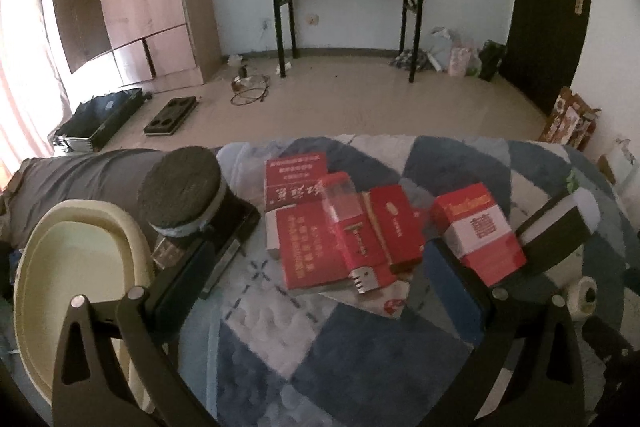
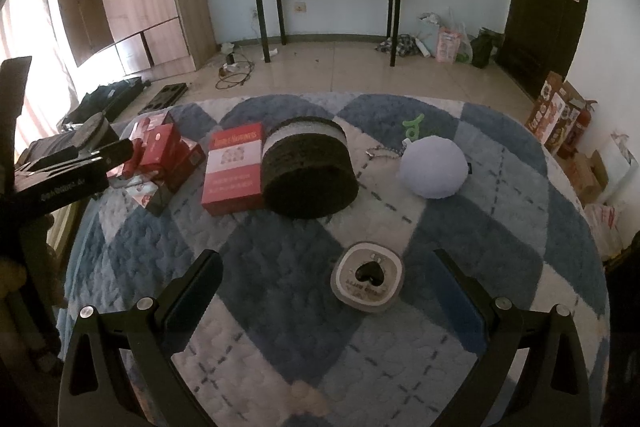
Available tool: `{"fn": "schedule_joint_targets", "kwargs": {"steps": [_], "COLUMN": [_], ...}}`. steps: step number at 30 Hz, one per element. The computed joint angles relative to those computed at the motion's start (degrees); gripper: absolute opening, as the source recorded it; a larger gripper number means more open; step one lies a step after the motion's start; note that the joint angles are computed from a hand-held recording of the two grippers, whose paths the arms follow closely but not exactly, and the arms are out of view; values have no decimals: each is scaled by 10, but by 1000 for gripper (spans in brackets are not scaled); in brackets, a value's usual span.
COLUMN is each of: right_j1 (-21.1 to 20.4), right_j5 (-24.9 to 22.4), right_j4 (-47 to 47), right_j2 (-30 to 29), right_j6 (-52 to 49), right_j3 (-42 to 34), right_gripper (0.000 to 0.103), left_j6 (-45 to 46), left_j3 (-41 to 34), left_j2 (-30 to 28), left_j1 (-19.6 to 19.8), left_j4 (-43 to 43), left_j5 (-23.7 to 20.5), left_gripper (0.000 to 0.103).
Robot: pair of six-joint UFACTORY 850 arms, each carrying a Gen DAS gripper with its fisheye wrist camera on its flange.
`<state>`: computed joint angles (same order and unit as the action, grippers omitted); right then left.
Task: Organize rigid objects
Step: 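Reach left tool toward dark cylinder while right tool reaches toward white round dish, then close left tool on dark cylinder while right tool grasps white round dish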
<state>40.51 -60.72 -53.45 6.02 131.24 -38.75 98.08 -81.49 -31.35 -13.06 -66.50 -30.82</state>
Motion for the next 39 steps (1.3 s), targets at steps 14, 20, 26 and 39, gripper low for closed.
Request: {"fn": "schedule_joint_targets", "kwargs": {"steps": [14,20,26,39], "right_j1": [-17,-13,-25,-58], "right_j5": [19,31,31,80], "right_j4": [-3,-14,22,18], "right_j2": [-30,-25,-1,-11], "right_j6": [-2,6,-50,-56], "right_j3": [-5,4,27,52], "right_gripper": [103,103,103,98], "left_j6": [-149,-211,-284,-184], "left_j3": [-127,-181,-220,-230], "left_j2": [-63,-74,-133,-157], "left_j1": [71,58,31,31], "left_j4": [-28,66,199,85], "left_j5": [-65,-27,-39,-46], "left_gripper": [103,103,103,103]}}
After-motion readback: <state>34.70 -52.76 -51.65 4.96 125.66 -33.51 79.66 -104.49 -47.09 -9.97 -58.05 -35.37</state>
